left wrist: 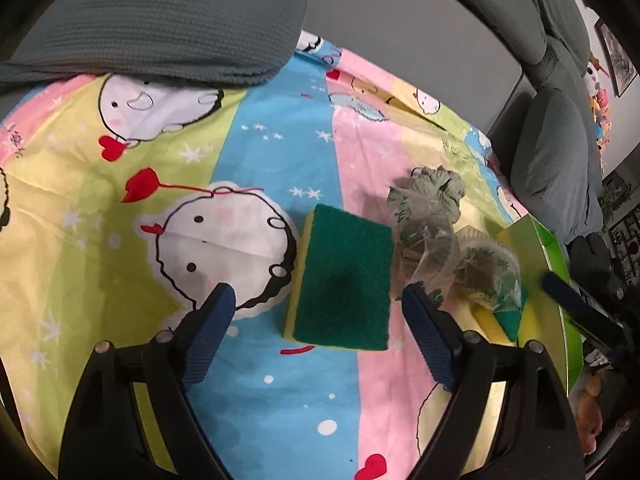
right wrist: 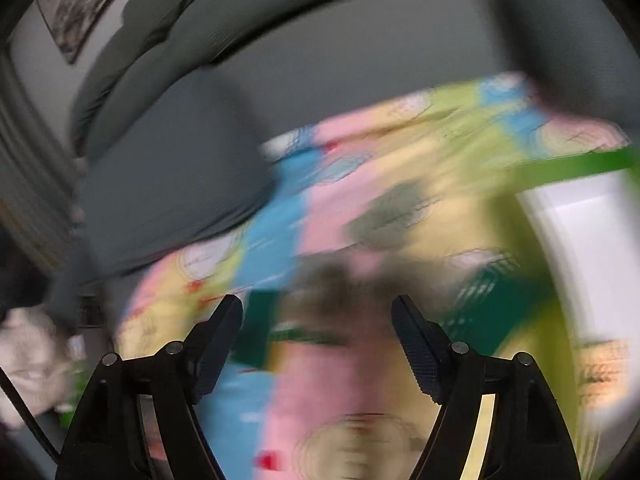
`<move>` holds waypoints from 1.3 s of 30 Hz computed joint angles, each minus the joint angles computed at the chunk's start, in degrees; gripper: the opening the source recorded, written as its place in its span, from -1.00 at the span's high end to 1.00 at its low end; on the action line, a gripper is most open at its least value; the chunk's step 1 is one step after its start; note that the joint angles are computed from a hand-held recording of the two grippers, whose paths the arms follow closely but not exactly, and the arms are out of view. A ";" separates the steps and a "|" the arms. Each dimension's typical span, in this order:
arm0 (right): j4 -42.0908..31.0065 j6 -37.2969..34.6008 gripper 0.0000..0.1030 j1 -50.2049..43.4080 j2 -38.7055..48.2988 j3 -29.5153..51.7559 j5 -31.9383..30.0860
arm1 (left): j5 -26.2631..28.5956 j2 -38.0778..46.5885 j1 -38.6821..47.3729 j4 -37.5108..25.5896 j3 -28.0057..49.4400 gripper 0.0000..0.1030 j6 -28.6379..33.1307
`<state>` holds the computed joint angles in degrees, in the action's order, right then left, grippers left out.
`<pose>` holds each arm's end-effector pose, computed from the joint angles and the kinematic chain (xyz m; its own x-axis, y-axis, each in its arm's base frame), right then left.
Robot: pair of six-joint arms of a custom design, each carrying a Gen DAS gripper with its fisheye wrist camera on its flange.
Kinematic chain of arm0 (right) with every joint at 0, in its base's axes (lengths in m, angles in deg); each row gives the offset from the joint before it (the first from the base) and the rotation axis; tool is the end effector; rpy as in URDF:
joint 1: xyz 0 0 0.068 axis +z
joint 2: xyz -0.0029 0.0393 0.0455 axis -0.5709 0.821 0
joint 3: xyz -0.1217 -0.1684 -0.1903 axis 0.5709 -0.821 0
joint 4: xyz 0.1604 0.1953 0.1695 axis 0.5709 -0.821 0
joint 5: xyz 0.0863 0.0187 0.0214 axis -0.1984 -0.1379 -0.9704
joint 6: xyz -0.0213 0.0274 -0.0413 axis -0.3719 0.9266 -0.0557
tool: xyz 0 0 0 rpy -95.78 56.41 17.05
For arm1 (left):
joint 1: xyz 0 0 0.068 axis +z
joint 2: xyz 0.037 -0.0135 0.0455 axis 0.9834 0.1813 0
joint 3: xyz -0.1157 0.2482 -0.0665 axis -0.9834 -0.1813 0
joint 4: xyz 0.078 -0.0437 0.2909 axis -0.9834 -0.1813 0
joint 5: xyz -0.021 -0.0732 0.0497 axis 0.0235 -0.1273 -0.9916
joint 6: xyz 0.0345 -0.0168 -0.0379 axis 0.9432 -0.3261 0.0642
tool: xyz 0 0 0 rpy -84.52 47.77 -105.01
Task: Organize objects
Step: 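Move the right gripper to the green sponge and grasp it, then carry the green sponge into the white box and release it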
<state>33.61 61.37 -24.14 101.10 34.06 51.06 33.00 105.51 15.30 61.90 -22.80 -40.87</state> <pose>0.1875 0.0510 0.1066 -0.8133 0.0733 -0.5771 -0.2618 0.8398 0.4755 0.1337 -0.2398 0.0709 -0.7656 -0.4021 -0.5021 -0.1990 0.8903 -0.4096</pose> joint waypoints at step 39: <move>6.64 8.70 -0.02 12.58 10.49 4.27 1.60 | -13.16 -0.26 -9.25 -10.22 10.80 0.29 9.58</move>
<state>40.25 70.08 -11.56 111.59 38.34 52.65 19.84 105.25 6.05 51.68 -11.99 -31.28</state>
